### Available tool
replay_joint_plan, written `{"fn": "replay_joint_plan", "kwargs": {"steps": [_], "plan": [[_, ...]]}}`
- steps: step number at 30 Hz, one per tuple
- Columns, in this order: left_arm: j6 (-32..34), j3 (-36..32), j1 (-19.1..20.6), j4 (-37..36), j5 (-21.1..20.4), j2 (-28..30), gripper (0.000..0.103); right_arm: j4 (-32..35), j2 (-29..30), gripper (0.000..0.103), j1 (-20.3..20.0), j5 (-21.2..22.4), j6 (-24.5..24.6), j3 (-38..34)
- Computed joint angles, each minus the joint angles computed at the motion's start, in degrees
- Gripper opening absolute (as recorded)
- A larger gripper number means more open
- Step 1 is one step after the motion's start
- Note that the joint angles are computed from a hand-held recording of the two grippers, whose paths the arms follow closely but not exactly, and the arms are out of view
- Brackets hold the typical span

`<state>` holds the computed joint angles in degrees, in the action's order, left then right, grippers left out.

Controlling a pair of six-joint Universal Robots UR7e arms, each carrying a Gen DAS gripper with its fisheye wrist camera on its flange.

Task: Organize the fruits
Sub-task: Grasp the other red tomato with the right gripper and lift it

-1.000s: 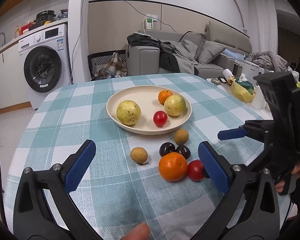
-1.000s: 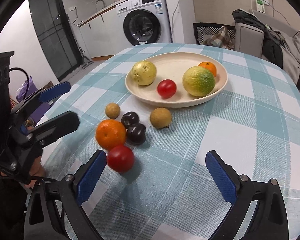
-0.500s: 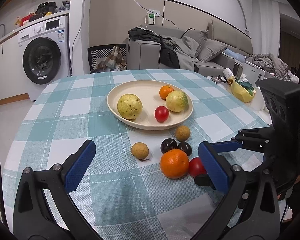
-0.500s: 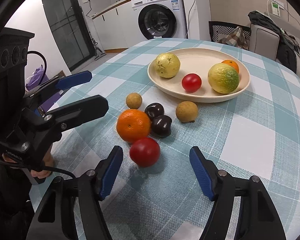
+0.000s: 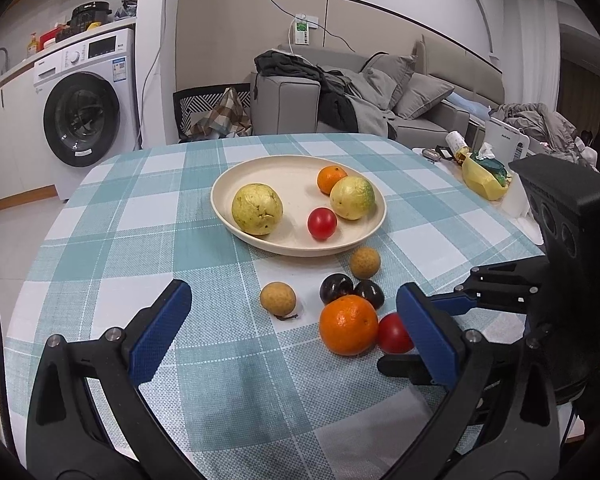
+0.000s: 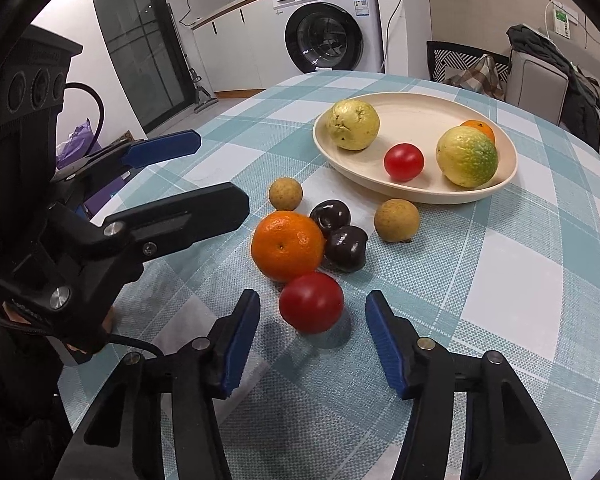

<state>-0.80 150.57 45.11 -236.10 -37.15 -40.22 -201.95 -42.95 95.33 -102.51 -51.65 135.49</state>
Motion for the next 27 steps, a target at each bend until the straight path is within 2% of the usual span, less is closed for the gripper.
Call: {"fn": "replay_joint_plan", "kwargs": {"steps": [2, 11, 18, 27], "plan": [[0.0, -0.11, 0.48, 0.63, -0.78, -0.29, 0.102, -0.58, 0.33, 0.049, 0.16, -0.35, 0.08, -0.12], [-0.97, -0.37, 1.18, 2.9, -1.09, -1.36, 0.102, -1.3, 0.72, 0.046, 0.34, -0.66, 0.26, -0.15], [-0.69, -0.66, 1.55, 4.89, -2.0, -2.12, 0.102, -0.73, 0.73, 0.033, 0.23, -0.37, 0.83, -0.56], [-1.46, -1.05, 2.12, 9.53, -3.75, -3.53, 0.102, -1.58, 0.03, 0.033, -0.15, -0.14, 0.28, 0.0]]}}
